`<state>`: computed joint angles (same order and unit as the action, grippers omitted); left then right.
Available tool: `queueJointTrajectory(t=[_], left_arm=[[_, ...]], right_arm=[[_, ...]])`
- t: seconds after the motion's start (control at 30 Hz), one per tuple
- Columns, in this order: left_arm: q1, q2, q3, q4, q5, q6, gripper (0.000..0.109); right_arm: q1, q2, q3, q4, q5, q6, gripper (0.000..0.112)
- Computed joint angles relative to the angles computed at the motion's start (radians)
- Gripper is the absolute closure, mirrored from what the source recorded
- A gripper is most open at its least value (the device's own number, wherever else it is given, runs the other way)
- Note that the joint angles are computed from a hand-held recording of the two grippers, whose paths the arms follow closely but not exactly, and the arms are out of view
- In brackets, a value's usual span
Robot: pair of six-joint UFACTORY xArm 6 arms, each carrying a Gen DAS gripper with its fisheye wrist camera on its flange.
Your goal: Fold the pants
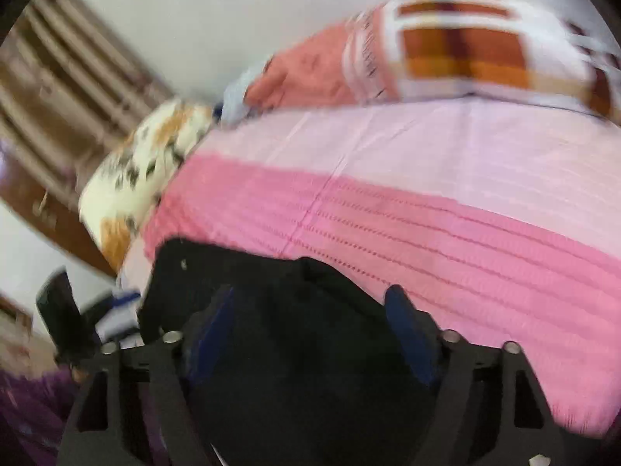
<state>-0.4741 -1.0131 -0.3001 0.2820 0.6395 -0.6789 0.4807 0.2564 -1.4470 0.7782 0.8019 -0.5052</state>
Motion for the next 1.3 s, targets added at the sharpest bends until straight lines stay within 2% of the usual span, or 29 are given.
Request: queueJointTrajectory(t=[0.1,0.17,0.23,0.37,0.43,0.53,0.63,0.77,0.83,0.87,0.93,0.97,1.0,1.13,1.17,1.3], left_arm=[[0.059,-0.007,0.025,-0.040,0.005,0.011,0.032],[0.087,-0.011,0.035,-0.065,0.005,0.025,0.032],[0.108,-0.001,0.036,-0.088,0.004,0.050,0.032],[0.108,0.018,0.027,-0.075,0.015,0.049,0.032],[0.106,0.021,0.022,-0.067,0.016,0.047,0.032],[0.103,0.038,0.013,-0.066,0.013,0.043,0.032],[0.102,0.042,0.009,-0.073,0.014,0.046,0.032],[0.106,0.053,0.004,-0.081,0.012,0.060,0.032],[0.108,0.062,0.002,-0.092,0.013,0.071,0.032],[0.107,0.064,0.001,-0.093,0.016,0.072,0.032],[0.106,0.068,-0.001,-0.090,0.018,0.069,0.032],[0.105,0.069,-0.001,-0.089,0.018,0.068,0.032],[0.105,0.070,-0.001,-0.089,0.018,0.067,0.032],[0.108,0.081,-0.006,-0.091,0.021,0.065,0.032],[0.108,0.083,-0.007,-0.089,0.022,0.062,0.032],[0.108,0.070,-0.003,-0.023,0.018,0.004,0.032]], right_arm=[[0.005,0.072,-0.068,0.016,0.103,-0.072,0.053],[0.031,0.089,-0.072,-0.036,0.114,-0.106,0.054],[0.045,0.130,-0.109,-0.066,0.139,-0.103,0.061],[0.054,0.190,-0.175,-0.102,0.166,-0.109,0.065],[0.053,0.205,-0.207,-0.092,0.201,-0.131,0.067],[0.057,0.241,-0.273,-0.148,0.260,-0.133,0.068],[0.044,0.226,-0.268,-0.164,0.246,-0.140,0.069],[0.036,0.263,-0.316,-0.218,0.294,-0.115,0.069],[0.038,0.272,-0.324,-0.213,0.307,-0.125,0.069],[0.037,0.285,-0.350,-0.189,0.350,-0.139,0.069],[0.052,0.289,-0.365,-0.201,0.374,-0.165,0.070],[0.055,0.290,-0.370,-0.205,0.383,-0.170,0.082],[0.056,0.294,-0.379,-0.191,0.398,-0.178,0.100],[0.070,0.281,-0.349,-0.218,0.330,-0.174,0.105],[0.072,0.268,-0.324,-0.211,0.286,-0.166,0.105],[0.059,0.214,-0.228,-0.099,0.166,-0.176,0.107]])
